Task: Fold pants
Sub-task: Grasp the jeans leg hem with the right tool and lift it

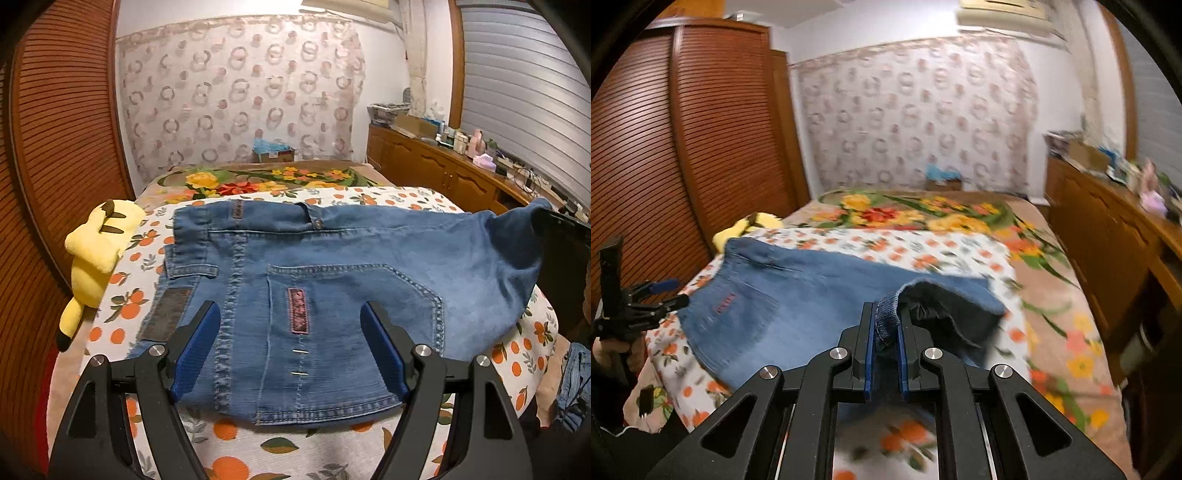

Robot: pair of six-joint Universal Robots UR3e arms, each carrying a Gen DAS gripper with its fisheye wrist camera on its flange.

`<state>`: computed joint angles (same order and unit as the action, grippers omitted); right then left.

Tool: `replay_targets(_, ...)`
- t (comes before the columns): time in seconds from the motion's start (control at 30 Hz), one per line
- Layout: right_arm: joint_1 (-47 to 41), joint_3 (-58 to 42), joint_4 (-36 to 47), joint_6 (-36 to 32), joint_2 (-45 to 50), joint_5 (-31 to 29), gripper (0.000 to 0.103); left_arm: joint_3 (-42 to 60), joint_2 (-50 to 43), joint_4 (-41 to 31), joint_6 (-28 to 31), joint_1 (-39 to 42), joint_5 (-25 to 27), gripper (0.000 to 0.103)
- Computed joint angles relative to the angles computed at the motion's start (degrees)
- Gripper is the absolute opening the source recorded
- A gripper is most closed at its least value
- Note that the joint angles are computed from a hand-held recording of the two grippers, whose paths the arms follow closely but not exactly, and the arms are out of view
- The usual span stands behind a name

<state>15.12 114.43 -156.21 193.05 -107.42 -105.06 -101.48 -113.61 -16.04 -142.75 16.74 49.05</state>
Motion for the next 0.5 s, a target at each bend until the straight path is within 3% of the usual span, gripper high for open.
replay_targets(0.3, 4.8, -21.2, -1.6, -6.5, 19.9, 3.2, 0.01, -0.2, 1.0, -1.1, 0.7, 3.4, -1.8, 0.079)
replay_targets(0.5, 5.3, -37.5, 0.4, -11.3, 31.6, 8.6, 0.01, 0.6, 0.5, -1.5, 0.7, 5.7, -2.2, 0.079)
